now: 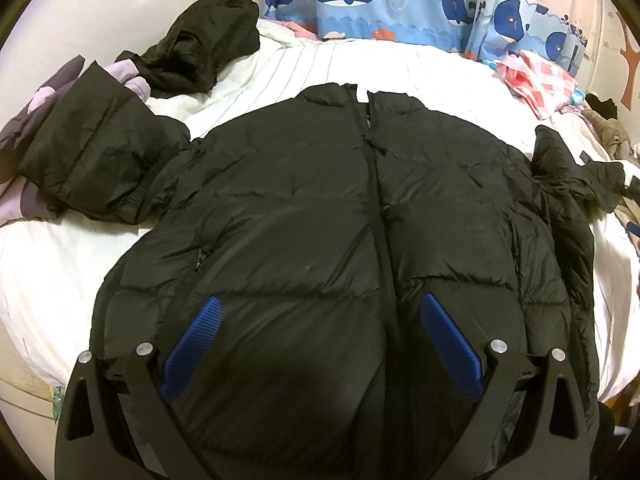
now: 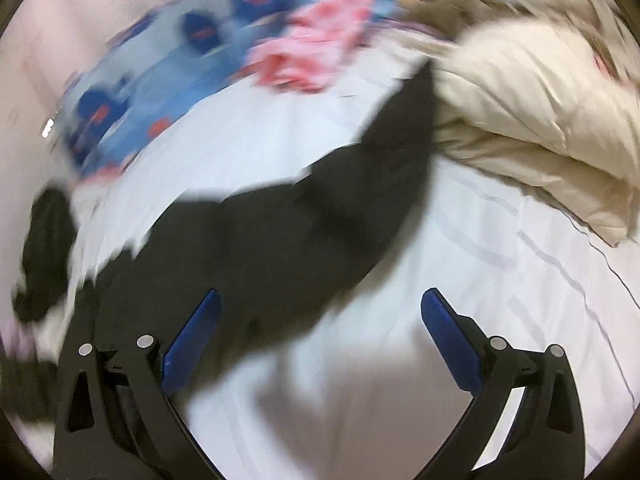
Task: Fold large clothes
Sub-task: 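Grasp the jacket sleeve cuff with the right tool and lift it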
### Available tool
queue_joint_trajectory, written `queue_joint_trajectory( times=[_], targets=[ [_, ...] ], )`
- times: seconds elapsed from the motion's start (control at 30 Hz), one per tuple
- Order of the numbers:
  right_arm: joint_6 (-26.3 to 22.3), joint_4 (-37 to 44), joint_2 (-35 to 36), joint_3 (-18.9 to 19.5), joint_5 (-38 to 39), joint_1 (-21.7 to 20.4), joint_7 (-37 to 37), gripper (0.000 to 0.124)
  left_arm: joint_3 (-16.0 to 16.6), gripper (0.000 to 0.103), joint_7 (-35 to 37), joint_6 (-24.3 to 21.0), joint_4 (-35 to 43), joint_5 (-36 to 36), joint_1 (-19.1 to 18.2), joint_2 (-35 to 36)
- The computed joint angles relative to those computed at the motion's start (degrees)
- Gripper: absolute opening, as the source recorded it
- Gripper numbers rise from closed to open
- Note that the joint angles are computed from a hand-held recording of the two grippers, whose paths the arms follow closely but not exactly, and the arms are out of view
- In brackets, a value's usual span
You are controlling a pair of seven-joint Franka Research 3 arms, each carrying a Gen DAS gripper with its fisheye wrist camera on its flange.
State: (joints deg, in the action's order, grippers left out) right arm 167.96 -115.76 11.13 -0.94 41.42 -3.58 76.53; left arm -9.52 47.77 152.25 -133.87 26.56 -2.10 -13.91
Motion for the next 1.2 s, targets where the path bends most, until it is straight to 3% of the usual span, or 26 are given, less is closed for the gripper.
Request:
queue_joint_trajectory(
  times=[0.1,0.3,0.37,0.4,0.43,0.5,0.57,0.67,0.73,0.77,0.8,0.93,0.97,1.03,1.07,1.17,1.2],
  targets=[
    [-3.17,8.86,7.10,-2.16,-1.64,-1.87,4.60,0.097,0.72,0.096,1.60,0.39,0.16,-1.67,-0.39,0.44],
    [-6.20,25.65,19.67,-1.86,-5.34,-5.84,9.27,0.094,1.75,0.096,4.40,1.04,0.73,-5.39,-0.59,1.27],
    [-10.20,32.03,23.94,2.45,-3.14,-9.95,7.03,0.060,1.90,0.096,5.07,1.23,0.85,-6.42,-0.61,1.40],
    [-14.13,35.73,26.23,5.45,-0.48,-12.86,4.75,0.030,2.01,0.096,5.64,1.17,1.00,-7.01,-0.67,1.53],
    [-16.97,38.29,27.83,8.06,3.22,-15.37,2.49,0.015,2.00,0.096,5.89,1.14,1.00,-7.28,-0.64,1.56],
    [-15.31,37.68,26.76,9.22,6.64,-16.07,-1.13,0.006,2.11,0.096,6.59,0.99,1.00,-8.08,-0.66,1.58],
    [-10.17,34.01,23.05,12.12,13.14,-17.81,-9.93,0.005,2.34,0.096,7.27,1.14,0.81,-9.16,-0.71,1.40],
    [-3.03,26.82,15.51,21.81,40.08,-26.53,-35.52,0.005,2.53,0.096,7.77,1.72,0.33,-10.22,-0.61,1.15],
    [-1.22,24.46,13.09,23.43,48.69,-29.34,-43.51,0.005,2.87,0.096,8.56,2.46,-0.01,-11.56,-0.79,1.26],
    [-1.27,23.58,12.79,21.40,46.96,-28.26,-41.86,0.005,3.00,0.096,9.10,2.60,-0.01,-12.25,-0.92,1.45],
    [-4.51,22.89,13.33,19.21,41.66,-27.59,-36.20,0.005,3.12,0.096,9.69,2.68,0.05,-13.03,-1.08,1.75],
    [-15.05,22.93,15.66,14.79,35.11,-26.50,-25.31,0.014,3.12,0.096,11.08,2.85,0.10,-14.37,-1.14,2.14],
    [-16.89,23.07,15.98,13.52,33.25,-25.75,-22.94,0.021,3.16,0.096,11.36,2.92,0.01,-14.64,-1.13,2.09],
    [-18.79,24.25,17.13,10.66,28.76,-23.22,-17.60,0.061,3.34,0.096,12.06,3.00,-0.02,-15.57,-1.19,2.08],
    [-18.19,24.56,17.41,9.87,28.89,-22.28,-17.28,0.066,3.35,0.096,12.15,2.99,0.00,-15.85,-1.15,2.09],
    [-16.92,25.53,18.07,8.69,32.75,-20.99,-19.93,0.067,3.13,0.096,11.80,3.05,-0.24,-15.87,-0.88,1.94],
    [-17.43,25.88,18.34,7.96,33.09,-20.55,-19.55,0.058,3.05,0.096,11.74,3.00,-0.18,-15.83,-0.87,1.97]
  ],
)
